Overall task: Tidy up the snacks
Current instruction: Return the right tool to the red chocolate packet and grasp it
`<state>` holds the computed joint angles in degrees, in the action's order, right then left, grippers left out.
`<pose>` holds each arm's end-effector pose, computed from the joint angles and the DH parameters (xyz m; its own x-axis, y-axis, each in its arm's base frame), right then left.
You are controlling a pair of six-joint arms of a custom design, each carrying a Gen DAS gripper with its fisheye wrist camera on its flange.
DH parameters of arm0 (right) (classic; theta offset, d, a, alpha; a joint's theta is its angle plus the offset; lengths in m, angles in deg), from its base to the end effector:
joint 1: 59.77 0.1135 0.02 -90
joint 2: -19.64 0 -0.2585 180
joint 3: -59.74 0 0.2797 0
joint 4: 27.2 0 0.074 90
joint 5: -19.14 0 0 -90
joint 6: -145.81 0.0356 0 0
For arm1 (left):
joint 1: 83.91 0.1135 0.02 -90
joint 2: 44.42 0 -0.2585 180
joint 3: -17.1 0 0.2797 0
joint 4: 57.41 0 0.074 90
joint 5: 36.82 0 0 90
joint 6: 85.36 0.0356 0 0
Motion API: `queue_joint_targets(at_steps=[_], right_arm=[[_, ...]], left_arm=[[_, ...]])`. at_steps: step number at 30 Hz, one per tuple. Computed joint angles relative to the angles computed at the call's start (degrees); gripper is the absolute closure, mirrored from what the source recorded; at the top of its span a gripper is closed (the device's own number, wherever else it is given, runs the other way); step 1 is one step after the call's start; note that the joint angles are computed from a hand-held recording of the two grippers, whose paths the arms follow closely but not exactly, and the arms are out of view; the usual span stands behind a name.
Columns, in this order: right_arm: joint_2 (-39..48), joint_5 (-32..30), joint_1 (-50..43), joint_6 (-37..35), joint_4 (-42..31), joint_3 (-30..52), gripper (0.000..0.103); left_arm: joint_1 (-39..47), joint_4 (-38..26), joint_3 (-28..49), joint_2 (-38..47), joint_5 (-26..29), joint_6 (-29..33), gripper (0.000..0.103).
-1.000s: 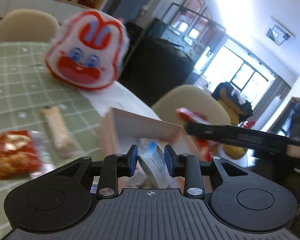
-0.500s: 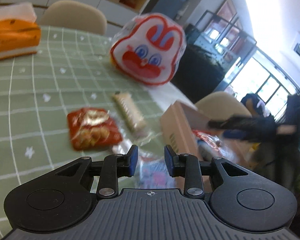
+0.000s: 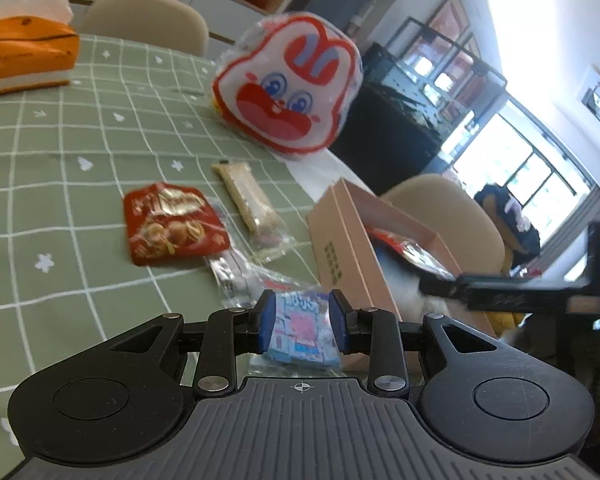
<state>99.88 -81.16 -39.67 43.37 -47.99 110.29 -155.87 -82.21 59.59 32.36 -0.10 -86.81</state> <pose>0.2688 0.1051 0.1456 -0.6116 -0.4495 -0.6511 -0.5906 0.8070 -0.0024 0.1017 -0.2202 0.1258 -0.4341 -0.5971 -0.6745 -0.2768 0.8009 -0.5309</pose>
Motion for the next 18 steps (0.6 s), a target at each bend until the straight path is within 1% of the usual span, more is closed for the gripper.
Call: queue_joint_targets(at_steps=[2, 4, 6, 10, 12, 14, 16, 18], right_arm=[[2.4, 3.2, 0.1, 0.2, 2.7, -0.5, 0.018], [3.5, 4.7, 0.2, 1.2, 4.8, -0.8, 0.018], [1.4, 6.0, 0.2, 2.1, 6.0, -2.5, 0.018], [-7.4, 6.6, 3.2, 2.8, 5.7, -6.6, 0.018], [-10.6, 6.4, 6.6, 4.0, 4.8, -7.0, 0.017], [-10.8, 5.4, 10.5, 6.0, 4.3, -5.9, 0.017], [-8.1, 2.6, 14.2, 9.6, 3.3, -3.0, 0.017], [-3.3, 0.3, 17.5, 13.1, 3.4, 0.4, 0.017]], left_arm=[[-1.0, -4.3, 0.3, -0.6, -2.0, -4.6, 0.070], [-2.4, -10.4, 0.5, -1.4, -3.7, -11.6, 0.070], [-3.2, -16.7, 1.1, -1.2, -4.1, -17.9, 0.070], [-4.2, -30.3, 3.6, 1.1, -2.1, -28.6, 0.070], [-5.4, -35.7, 4.8, 2.5, -1.1, -32.3, 0.070], [-7.3, -39.0, 5.3, 3.3, -0.4, -34.5, 0.070], [-9.1, -40.8, 5.1, 3.4, 0.6, -35.6, 0.070], [-11.1, -42.7, 5.3, 4.1, 1.6, -37.0, 0.070]])
